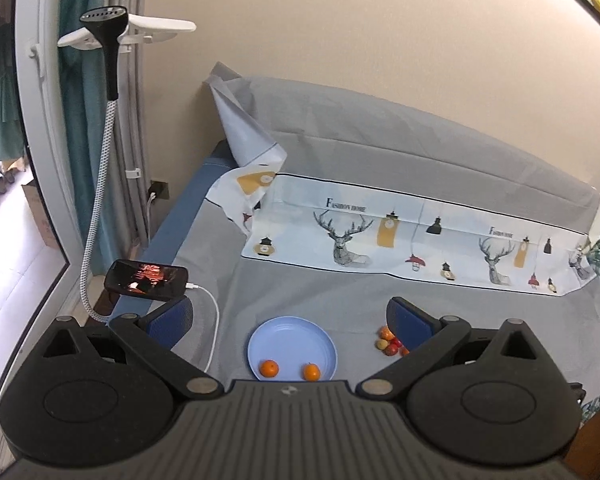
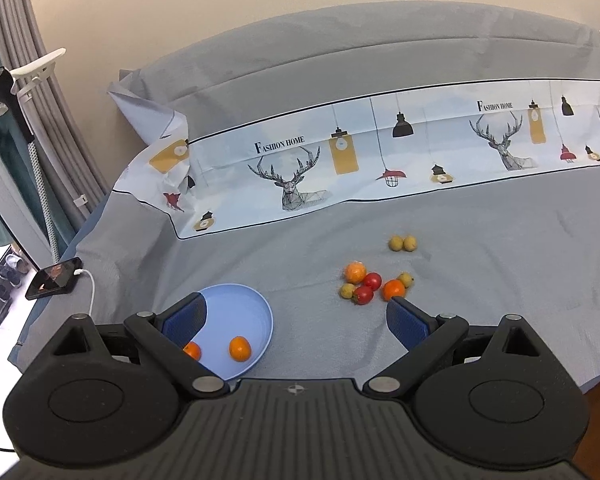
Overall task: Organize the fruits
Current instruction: 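Raise both open grippers up away from the plate, then grasp a mandarin with the right gripper while the left gripper grasps a small yellow fruit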
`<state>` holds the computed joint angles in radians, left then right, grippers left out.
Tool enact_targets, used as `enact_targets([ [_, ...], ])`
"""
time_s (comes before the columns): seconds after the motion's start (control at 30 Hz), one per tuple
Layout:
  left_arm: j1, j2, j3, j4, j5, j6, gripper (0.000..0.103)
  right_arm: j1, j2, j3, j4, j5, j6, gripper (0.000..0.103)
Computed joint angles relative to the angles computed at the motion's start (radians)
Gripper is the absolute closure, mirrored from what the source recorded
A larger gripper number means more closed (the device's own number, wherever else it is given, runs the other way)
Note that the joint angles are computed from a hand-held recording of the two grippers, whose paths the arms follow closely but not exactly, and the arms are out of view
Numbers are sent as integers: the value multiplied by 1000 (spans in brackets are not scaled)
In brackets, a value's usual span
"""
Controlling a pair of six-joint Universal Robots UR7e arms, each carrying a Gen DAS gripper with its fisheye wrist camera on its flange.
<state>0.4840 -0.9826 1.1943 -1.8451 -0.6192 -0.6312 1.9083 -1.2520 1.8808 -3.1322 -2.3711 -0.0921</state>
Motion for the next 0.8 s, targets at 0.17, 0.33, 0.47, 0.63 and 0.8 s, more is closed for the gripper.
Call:
enact_targets([
  [0.17, 35, 61, -54, 0, -12, 25, 0, -26, -5, 6, -16, 17, -12, 3],
  [0.33, 112, 212, -135, -56, 11, 157, 0, -92, 9, 23, -129, 47, -63, 1],
  [0.47, 185, 364, -192, -169, -48, 305, 0, -183, 63, 22, -264, 57, -177, 1],
  [0.63, 286, 553, -326, -244, -331, 413, 0, -304, 153, -24, -363, 120, -262, 1],
  [0.8, 340, 797, -590, -90, -346, 420, 0, -414, 249, -134, -332, 206, -329, 1],
])
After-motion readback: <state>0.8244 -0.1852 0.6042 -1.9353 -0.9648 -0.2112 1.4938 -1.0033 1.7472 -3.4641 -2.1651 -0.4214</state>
